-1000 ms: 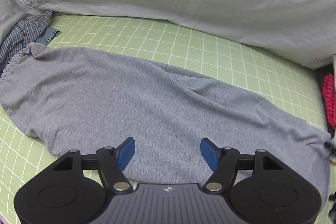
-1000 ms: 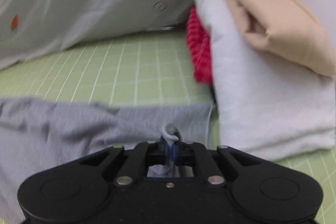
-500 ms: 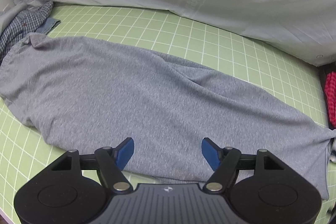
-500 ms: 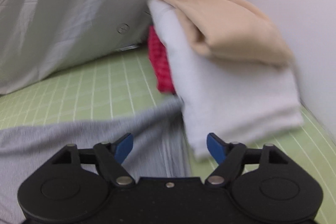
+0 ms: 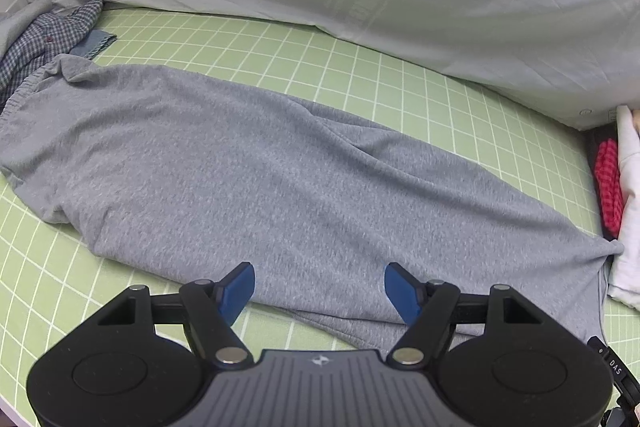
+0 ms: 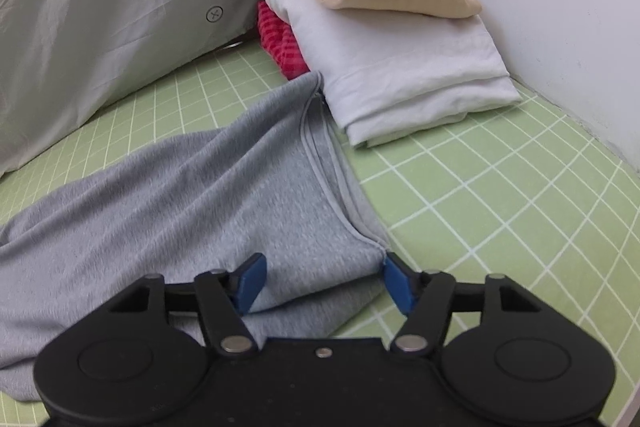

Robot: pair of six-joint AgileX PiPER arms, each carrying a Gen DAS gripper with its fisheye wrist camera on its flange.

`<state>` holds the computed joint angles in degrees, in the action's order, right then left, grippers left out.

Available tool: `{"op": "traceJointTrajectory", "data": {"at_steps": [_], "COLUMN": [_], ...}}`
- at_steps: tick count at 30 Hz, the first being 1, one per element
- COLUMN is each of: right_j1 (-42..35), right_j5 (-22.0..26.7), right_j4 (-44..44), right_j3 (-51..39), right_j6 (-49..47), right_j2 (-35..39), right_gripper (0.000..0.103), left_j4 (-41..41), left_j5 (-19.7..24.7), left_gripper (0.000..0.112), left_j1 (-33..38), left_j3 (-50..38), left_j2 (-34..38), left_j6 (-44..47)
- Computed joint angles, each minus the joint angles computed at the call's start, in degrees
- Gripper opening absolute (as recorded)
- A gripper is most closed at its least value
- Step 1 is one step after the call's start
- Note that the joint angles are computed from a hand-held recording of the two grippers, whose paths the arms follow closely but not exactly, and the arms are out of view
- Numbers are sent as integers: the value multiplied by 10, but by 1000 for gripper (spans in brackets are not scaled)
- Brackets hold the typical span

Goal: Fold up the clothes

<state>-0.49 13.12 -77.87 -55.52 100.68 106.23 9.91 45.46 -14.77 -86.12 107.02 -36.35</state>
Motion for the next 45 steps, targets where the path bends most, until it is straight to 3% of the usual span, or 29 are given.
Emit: {"op": "traceJointTrajectory", "data": {"at_steps": [1, 2, 3, 5, 7, 9, 15, 16, 18, 19, 20, 24, 25, 29, 33, 40, 45], "right_j1": [-1, -4, -5, -3, 3, 2, -27, -30, -14, 2, 18, 64, 76, 151, 251, 374, 437], "right_j5": [-4, -11, -15, -10, 21, 58, 50, 52, 68, 83, 96, 85, 81, 96, 168, 259, 367], "right_j4": [-18, -20, -18, -68, -148, -170, 49, 87, 94, 70, 47, 8, 14, 8, 70, 224, 256], "right_j3": [1, 0, -1, 8, 28, 47, 28, 23, 22, 25, 29, 46, 47, 45, 0, -174, -347], "right_j6": [13, 6, -5, 30, 99, 119, -84, -120, -124, -100, -76, -54, -63, -47, -37, -127, -151], "right_j2": [-1, 0, -1, -12, -39, -67, -39, -30, -29, -35, -41, -78, -86, -106, -97, 2, 108], "right_gripper": [42, 17, 4, 2, 2, 2, 3, 5, 25, 59, 82, 92, 100, 103, 103, 103, 103], "left_j4": [0, -1, -2, 1, 11, 20, 28, 34, 42, 44, 44, -2, -13, -74, -181, -311, -321], "left_j5": [-2, -5, -8, -14, -20, -25, -47, -52, -62, -66, -72, -100, -106, -129, -120, -74, 0], "left_gripper": [73, 73, 73, 73, 73, 73, 73, 73, 75, 79, 80, 84, 90, 95, 97, 97, 97], "left_j1": [2, 5, 7, 12, 15, 21, 50, 54, 67, 75, 84, 139, 153, 220, 310, 451, 513], "left_j3": [6, 12, 18, 32, 47, 61, 118, 130, 155, 168, 179, 218, 226, 245, 221, 127, -16], "left_j2": [-5, -9, -14, -27, -40, -52, -98, -109, -129, -139, -148, -180, -187, -205, -179, -81, 36], "left_j6": [-4, -7, -11, -19, -31, -44, -72, -79, -89, -92, -91, -39, -24, 91, 272, 497, 545]}}
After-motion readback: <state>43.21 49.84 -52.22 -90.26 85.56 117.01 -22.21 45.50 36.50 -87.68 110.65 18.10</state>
